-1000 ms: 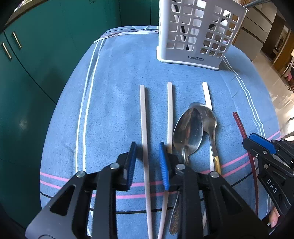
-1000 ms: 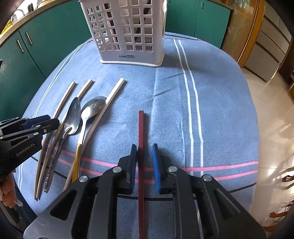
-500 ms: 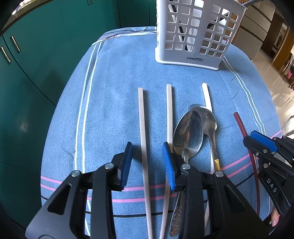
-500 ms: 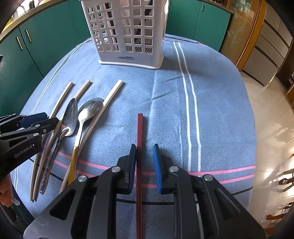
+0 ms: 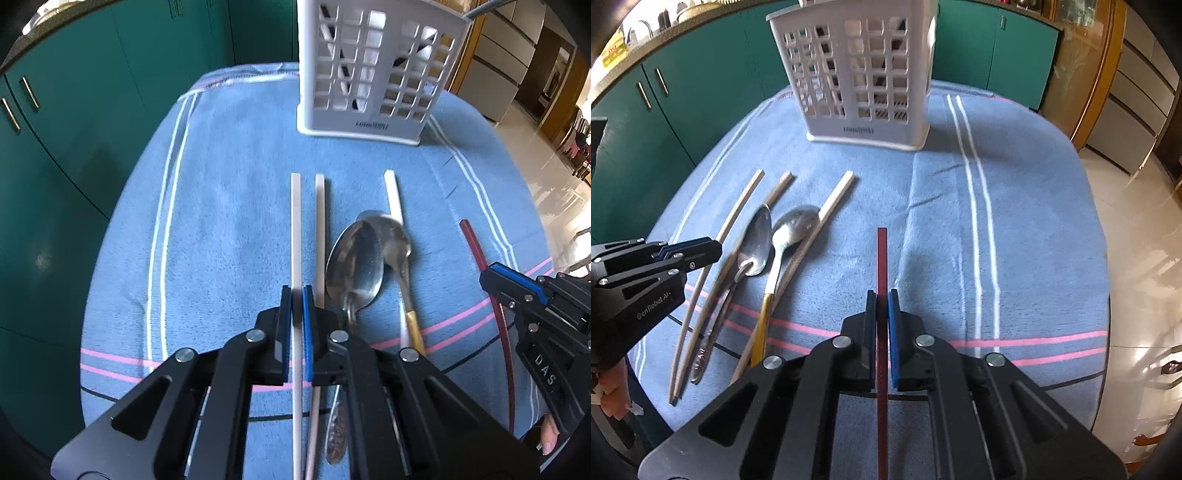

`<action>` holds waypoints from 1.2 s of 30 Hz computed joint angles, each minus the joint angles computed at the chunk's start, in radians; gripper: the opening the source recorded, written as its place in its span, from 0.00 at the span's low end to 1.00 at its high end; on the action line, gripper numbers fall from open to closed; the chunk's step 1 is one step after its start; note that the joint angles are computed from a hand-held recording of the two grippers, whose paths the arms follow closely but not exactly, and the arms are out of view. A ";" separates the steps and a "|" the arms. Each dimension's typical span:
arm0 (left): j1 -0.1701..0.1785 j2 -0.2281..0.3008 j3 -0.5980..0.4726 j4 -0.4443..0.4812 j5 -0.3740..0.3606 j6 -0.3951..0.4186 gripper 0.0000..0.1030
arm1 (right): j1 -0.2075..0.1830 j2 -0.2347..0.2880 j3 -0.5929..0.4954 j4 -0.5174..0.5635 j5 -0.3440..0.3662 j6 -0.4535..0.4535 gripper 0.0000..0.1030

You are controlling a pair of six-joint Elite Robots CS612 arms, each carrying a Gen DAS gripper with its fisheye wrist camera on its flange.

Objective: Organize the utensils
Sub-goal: 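Lift both chopsticks toward the white basket with both tools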

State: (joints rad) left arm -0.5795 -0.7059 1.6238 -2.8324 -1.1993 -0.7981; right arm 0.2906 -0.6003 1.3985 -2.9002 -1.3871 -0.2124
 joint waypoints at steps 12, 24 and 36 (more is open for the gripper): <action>-0.029 -0.106 0.111 -0.209 0.121 0.005 0.06 | -0.030 -0.076 0.089 -0.182 0.081 0.037 0.06; -0.053 -0.172 0.173 -0.382 0.255 0.031 0.06 | -0.048 -0.140 0.146 -0.395 0.158 0.069 0.06; -0.035 -0.172 0.143 -0.406 0.220 0.072 0.05 | -0.036 -0.134 0.093 -0.398 0.156 0.048 0.06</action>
